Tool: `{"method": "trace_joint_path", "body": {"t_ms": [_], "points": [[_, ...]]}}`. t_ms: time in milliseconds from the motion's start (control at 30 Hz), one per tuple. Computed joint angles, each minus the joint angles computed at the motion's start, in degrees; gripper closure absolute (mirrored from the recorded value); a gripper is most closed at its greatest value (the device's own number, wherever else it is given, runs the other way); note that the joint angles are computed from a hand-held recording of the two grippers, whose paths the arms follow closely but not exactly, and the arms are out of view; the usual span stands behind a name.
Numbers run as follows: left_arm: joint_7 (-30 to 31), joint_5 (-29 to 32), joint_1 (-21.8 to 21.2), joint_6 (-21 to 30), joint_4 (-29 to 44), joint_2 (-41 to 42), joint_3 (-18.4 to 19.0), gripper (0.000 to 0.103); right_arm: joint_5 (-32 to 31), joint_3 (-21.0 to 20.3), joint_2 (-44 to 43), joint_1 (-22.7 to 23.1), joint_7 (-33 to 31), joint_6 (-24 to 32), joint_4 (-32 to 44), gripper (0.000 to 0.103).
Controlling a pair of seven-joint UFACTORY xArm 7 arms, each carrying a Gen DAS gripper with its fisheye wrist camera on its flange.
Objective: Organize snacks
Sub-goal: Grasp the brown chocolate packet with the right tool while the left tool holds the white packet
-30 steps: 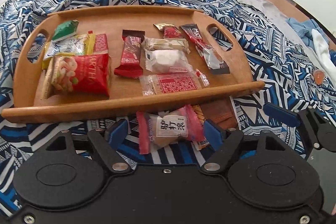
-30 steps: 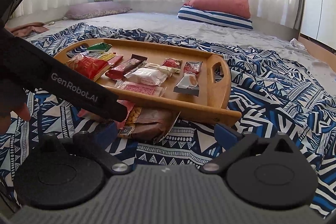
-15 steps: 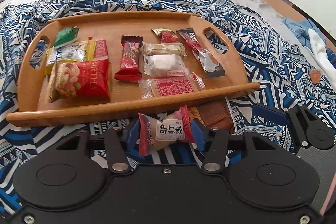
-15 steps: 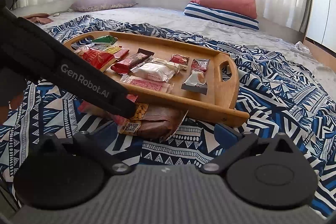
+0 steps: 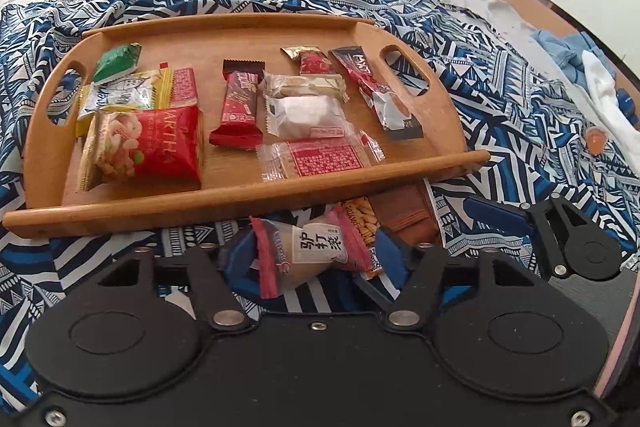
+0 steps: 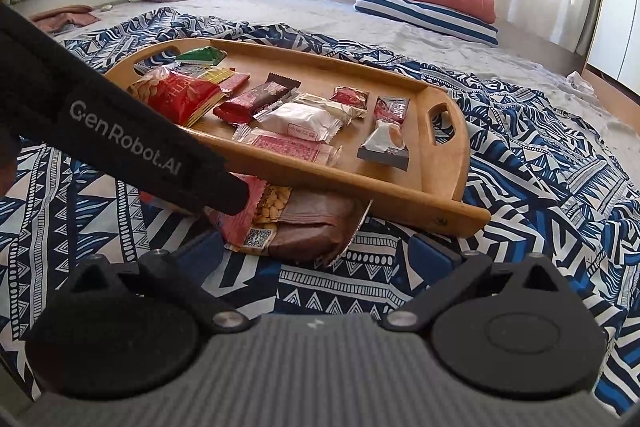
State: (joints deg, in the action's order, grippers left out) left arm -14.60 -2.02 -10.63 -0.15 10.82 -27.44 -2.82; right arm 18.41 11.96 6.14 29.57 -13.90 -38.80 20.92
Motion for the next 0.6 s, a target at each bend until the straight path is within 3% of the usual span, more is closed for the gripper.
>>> {"method": "trace_joint_path", "body": {"t_ms": [67,300,367,467,600], "points": [[-1.04,0.72,2.19,-0.35,0.86,1.78,-2.62,0.041,0.17,0.01,0.14,0.08,-0.13,-0.20,-0.05,0.000],[-1.80,1.31,1.65,-2.06,0.40,2.09,-2.00,0.051,-3.47,-0.30,-0.11,-1.41,2.99,0.77,-0.23,0.000],[-2.00,1.51,2.31,-1.80,-0.02,0.83,-2.52,0.066,-5.23,-0.52,-0.07,-2.18,4.34,1.42,-0.02,0.000],[-0.46,0.87,-0.65,-0.41,0.08,0.14,1.32,0.067,-6.54,-0.64,-0.14,-2.71,5.51,2.00,0.06,0.000],[-0.05,0.59,-0.05,-0.49,-0.61,-0.63,0.77,0.067,-6.54,-0.61,-0.05,-2.64,5.81,1.99,0.00,0.000]]}}
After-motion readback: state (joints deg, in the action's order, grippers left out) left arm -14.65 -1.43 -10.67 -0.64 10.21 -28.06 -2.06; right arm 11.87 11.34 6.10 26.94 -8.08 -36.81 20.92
